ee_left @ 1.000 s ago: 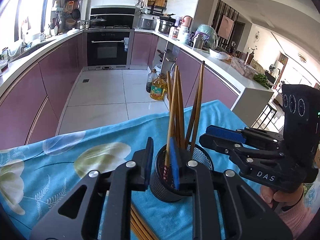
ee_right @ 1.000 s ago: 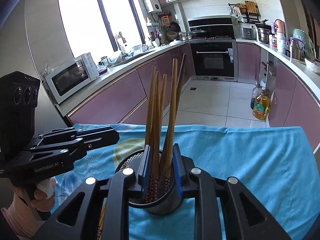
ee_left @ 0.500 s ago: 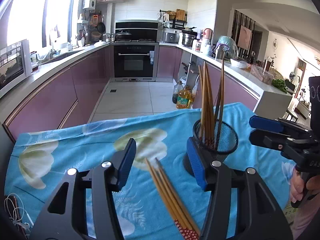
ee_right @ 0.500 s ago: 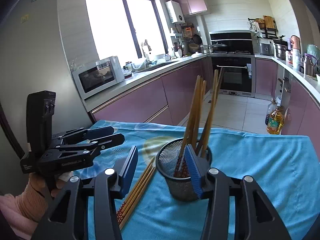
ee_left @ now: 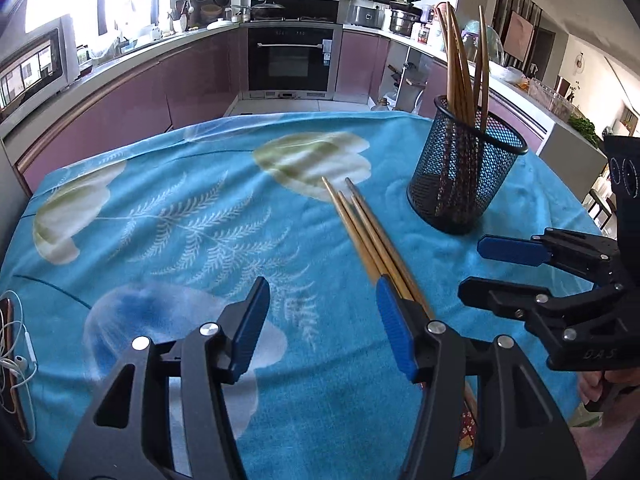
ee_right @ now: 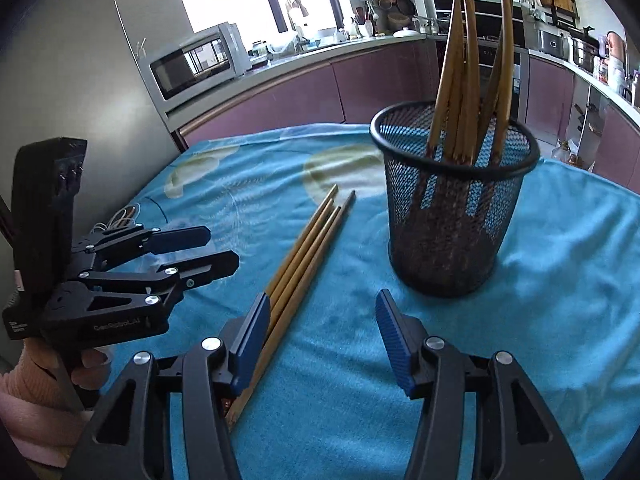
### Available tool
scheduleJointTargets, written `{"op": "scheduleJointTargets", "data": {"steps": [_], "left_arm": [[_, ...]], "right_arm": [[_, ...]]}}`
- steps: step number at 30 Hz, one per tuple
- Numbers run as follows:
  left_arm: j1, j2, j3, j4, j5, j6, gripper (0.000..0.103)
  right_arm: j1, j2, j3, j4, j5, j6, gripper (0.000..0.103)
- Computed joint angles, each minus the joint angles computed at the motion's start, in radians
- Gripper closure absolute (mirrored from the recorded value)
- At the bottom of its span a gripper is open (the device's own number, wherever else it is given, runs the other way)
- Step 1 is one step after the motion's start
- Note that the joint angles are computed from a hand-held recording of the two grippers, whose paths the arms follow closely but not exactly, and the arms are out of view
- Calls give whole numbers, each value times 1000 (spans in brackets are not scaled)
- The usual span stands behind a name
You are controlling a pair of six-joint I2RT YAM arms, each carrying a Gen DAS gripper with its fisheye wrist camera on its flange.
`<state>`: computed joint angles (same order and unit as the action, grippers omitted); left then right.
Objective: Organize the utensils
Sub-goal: 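Move both open grippers back over the remaining chopsticks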
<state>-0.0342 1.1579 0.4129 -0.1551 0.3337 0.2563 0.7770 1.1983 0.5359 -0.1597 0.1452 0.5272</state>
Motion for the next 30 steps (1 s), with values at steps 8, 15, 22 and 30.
{"op": "scheduleJointTargets", "data": {"steps": [8, 15, 22, 30], "left_arm": [[-7, -4, -10, -15, -3, -9, 48], [8, -1, -13, -21, 14, -3, 48], [-7, 1, -12, -22, 13, -1, 48], [-53, 34, 1, -5, 1, -6, 48]], "right_arm": [[73, 86, 42, -7, 73, 29, 51], [93, 135, 71, -20, 107, 24, 51], [83, 139, 73, -33, 106, 19, 51], [75, 137, 76, -51, 103, 22, 53]]}}
